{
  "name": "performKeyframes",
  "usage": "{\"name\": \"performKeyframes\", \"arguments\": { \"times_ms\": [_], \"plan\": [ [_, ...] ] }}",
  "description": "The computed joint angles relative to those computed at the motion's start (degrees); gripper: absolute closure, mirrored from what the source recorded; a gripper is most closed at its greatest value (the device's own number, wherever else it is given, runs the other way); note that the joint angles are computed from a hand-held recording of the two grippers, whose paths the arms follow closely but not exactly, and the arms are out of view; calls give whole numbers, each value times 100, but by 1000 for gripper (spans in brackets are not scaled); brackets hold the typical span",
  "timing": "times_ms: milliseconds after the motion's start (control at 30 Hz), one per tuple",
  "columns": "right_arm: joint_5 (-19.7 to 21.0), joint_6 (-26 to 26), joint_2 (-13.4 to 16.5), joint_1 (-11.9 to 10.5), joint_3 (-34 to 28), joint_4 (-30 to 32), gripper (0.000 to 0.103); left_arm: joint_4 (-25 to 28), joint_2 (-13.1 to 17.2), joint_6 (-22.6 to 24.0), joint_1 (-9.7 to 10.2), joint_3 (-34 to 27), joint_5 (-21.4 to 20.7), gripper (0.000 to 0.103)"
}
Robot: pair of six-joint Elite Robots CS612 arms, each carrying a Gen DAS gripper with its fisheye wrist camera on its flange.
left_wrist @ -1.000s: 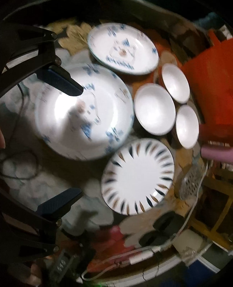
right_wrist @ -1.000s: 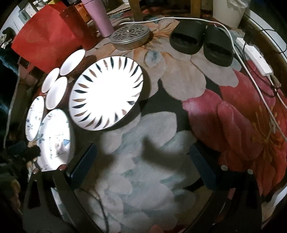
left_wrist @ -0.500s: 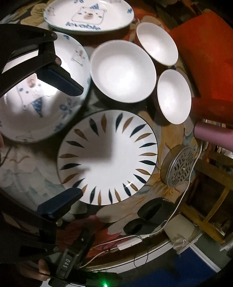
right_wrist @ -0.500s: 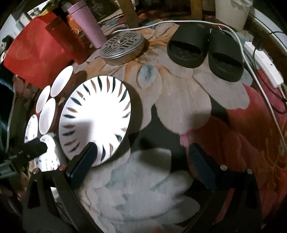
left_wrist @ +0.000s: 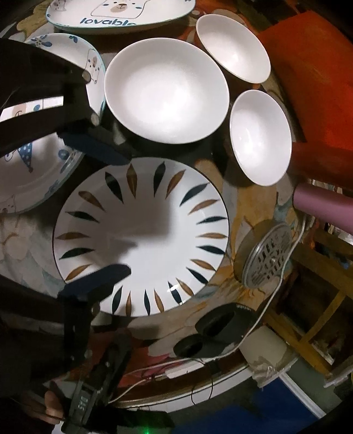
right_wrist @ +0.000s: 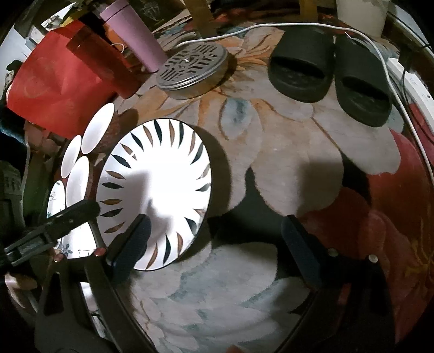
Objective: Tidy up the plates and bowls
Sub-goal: 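Reach the left gripper to the leaf-pattern plate and grasp its rim, then lift the leaf-pattern plate with the left gripper toward the power strip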
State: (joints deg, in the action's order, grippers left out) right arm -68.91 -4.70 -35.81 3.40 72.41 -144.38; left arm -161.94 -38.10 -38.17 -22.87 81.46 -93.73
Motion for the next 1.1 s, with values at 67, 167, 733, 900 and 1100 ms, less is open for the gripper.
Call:
{"name": "performKeyframes", "arguments": {
  "times_ms": [67,167,733,900,1100],
  "plan": [
    [15,5,23,8,-39,17,6,147,18,-31,-3,-36,72,32],
    [71,58,97,12,-164,144,6,306,48,-121,-2,-87,170,33],
    [300,-309,585,68,-977,1177,60,1303,204,-482,-39,-416,583,72],
    [181,-565,618,110,-1041,1256,84,1234,183,-583,-19,-359,532,76],
    [164,-714,540,90,-900,1103,85,1066,130,-537,-50,-259,577,80]
  ]
}}
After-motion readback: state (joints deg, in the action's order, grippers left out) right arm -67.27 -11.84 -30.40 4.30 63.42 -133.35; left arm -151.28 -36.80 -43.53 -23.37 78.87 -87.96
